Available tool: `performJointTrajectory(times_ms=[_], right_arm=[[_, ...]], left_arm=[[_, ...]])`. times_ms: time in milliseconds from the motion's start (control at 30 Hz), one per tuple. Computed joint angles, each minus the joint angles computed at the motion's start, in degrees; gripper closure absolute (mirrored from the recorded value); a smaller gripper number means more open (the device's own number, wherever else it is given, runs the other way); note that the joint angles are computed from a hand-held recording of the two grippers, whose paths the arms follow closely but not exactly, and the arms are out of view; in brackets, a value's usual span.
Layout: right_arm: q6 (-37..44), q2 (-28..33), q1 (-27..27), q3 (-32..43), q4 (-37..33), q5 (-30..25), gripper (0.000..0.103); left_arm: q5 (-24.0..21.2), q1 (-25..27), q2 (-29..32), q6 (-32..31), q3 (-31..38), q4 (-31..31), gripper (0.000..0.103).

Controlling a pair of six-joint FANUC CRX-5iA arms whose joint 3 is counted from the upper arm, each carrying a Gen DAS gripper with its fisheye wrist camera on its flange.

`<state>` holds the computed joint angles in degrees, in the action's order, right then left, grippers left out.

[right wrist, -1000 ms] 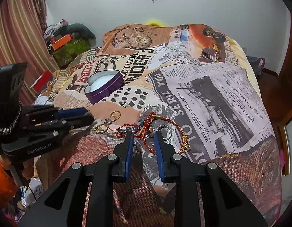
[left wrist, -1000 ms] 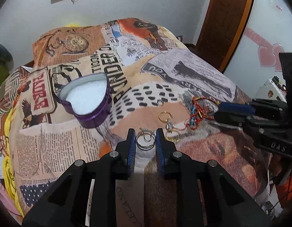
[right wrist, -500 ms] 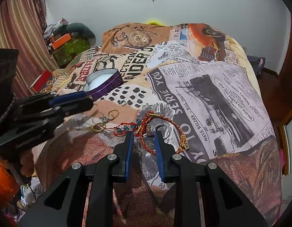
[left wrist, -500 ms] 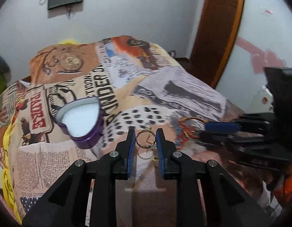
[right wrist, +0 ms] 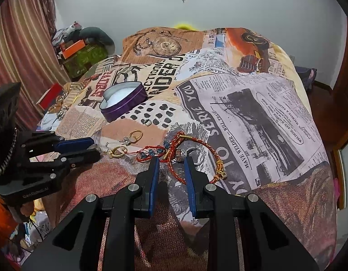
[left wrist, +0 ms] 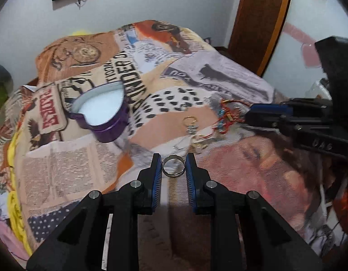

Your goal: Organize jewelry

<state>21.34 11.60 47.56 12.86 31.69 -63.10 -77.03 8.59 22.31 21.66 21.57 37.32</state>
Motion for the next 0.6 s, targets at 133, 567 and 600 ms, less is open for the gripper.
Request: performJointTrajectory(times_ms=[133,567,600], right_arm=[[-0.4,0.3,0.0,0.3,-0.1,0.0,0.083],[1.0,2.8,-0.3,2.7,1.6,-3.1,0.083],[1.0,3.2,-0.5,3.1,1.4,-3.6,0.083]], left_arm=[[2.0,-0.7,0.0,0.7,-0.3,0.3,0.082],[4.8,0.2,-1.6,0.4,-2.5,4.8,0.082],[4.7,0.3,-1.5,0.6,-2.4,4.9,0.082]])
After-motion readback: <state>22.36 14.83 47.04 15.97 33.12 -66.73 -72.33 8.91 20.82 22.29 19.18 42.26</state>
